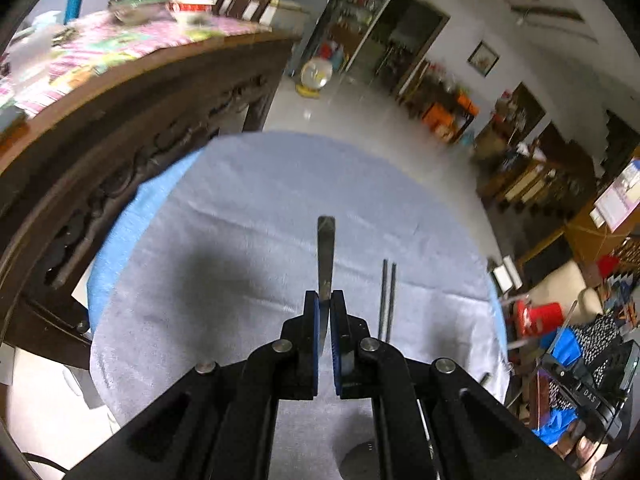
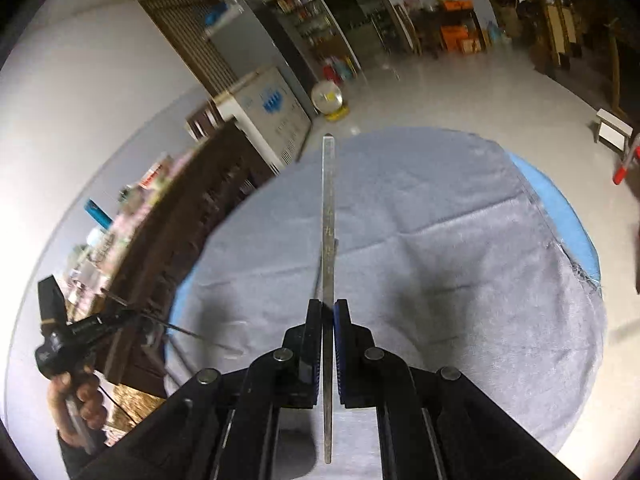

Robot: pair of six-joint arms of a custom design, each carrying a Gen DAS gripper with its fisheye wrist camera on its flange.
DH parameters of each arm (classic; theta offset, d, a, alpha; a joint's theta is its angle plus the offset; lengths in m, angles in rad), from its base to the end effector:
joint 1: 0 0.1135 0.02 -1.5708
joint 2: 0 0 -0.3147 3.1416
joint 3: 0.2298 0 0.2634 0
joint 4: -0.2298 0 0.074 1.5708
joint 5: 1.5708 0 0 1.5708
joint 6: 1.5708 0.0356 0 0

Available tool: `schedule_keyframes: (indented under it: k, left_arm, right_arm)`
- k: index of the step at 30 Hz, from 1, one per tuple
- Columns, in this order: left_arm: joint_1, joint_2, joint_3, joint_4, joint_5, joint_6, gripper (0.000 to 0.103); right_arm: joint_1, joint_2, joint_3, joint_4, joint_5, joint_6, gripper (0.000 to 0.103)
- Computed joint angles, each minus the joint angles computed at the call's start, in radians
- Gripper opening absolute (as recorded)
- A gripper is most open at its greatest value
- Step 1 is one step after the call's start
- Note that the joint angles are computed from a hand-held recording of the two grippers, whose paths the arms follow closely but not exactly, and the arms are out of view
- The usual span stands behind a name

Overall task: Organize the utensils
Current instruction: 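Lift and carry both chopsticks toward the black holder with both grippers, then lower both chopsticks into the black holder and open both grippers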

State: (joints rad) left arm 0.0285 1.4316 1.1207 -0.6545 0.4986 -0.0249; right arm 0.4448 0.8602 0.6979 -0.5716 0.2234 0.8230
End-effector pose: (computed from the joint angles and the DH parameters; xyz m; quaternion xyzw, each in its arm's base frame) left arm 0.2991 -0.0085 0.3173 0.0488 0.9267 -0.2350 0.2893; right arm 0.1462 0.0610 0.2970 0.2152 0.8833 0.1571 0.3857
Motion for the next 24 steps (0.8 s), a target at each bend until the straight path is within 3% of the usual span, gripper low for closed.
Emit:
schedule_keyframes:
  k: [3, 13, 17, 24]
  left_arm:
    - [0.047, -0.033, -0.009, -0.019, 0.028, 0.047, 0.005]
    - [-0.066, -0.054, 0.012, -0.002, -0.034, -0.025, 0.005]
    - [-0.055, -0.117, 0.016, -0.053, 0.015, 0.006, 0.005]
    - [0.025, -0.202, 0.105, -0.251, 0.161, 0.135, 0.005]
  right_arm:
    - [0.096, 0.002, 0.019, -0.001, 0.086, 0.049, 0.007]
    - [0.358, 0.021, 0.095, -0.052, 0.303, 0.170, 0.007]
    - [0.447, 0.038, 0.124, -0.074, 0.388, 0.200, 0.007]
    - [0.526, 0.076, 0.133, -0.049, 0.443, 0.223, 0.007]
